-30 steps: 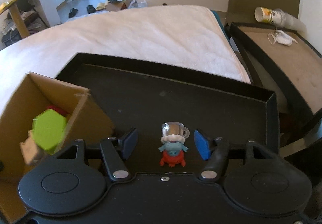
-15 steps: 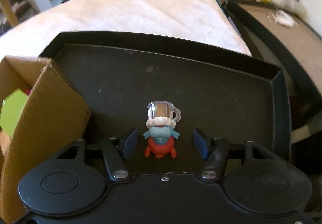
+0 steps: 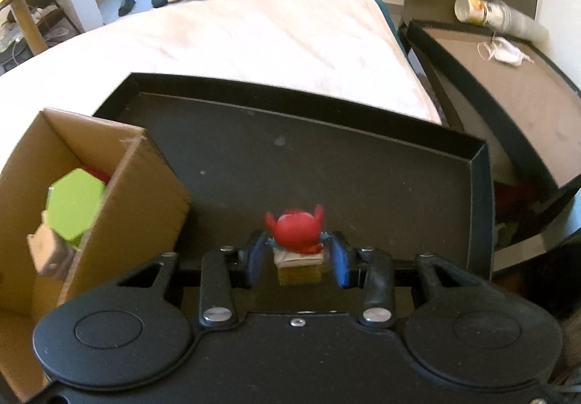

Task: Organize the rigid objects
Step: 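Carry the red figurine into the box and open the right gripper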

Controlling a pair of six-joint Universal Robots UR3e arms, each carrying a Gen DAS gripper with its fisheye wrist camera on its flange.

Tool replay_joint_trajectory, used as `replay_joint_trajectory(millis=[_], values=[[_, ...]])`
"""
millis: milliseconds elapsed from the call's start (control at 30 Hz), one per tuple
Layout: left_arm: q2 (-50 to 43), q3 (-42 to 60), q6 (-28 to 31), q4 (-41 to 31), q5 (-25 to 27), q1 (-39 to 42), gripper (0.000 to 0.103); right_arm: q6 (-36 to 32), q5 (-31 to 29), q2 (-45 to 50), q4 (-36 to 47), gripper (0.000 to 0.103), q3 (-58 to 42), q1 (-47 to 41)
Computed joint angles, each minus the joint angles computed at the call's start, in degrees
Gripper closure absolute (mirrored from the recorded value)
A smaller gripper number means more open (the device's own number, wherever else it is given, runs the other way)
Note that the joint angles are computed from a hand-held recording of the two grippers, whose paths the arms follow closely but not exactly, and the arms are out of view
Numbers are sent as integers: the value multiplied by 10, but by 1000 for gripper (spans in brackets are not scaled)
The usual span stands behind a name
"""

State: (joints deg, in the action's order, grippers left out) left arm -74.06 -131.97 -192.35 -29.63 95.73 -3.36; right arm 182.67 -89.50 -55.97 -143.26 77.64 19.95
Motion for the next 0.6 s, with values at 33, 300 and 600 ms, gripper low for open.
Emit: replay_joint_trajectory(millis=[33, 300, 600], values=[[2, -1, 0, 0, -1, 0, 93, 0, 0, -6, 2, 65, 1, 2], [21, -14, 2, 8, -11, 9, 93, -5, 9, -47, 26, 65, -15, 19], [43, -30, 2, 18, -21, 15, 93, -14, 28, -64, 59, 65, -63, 48]])
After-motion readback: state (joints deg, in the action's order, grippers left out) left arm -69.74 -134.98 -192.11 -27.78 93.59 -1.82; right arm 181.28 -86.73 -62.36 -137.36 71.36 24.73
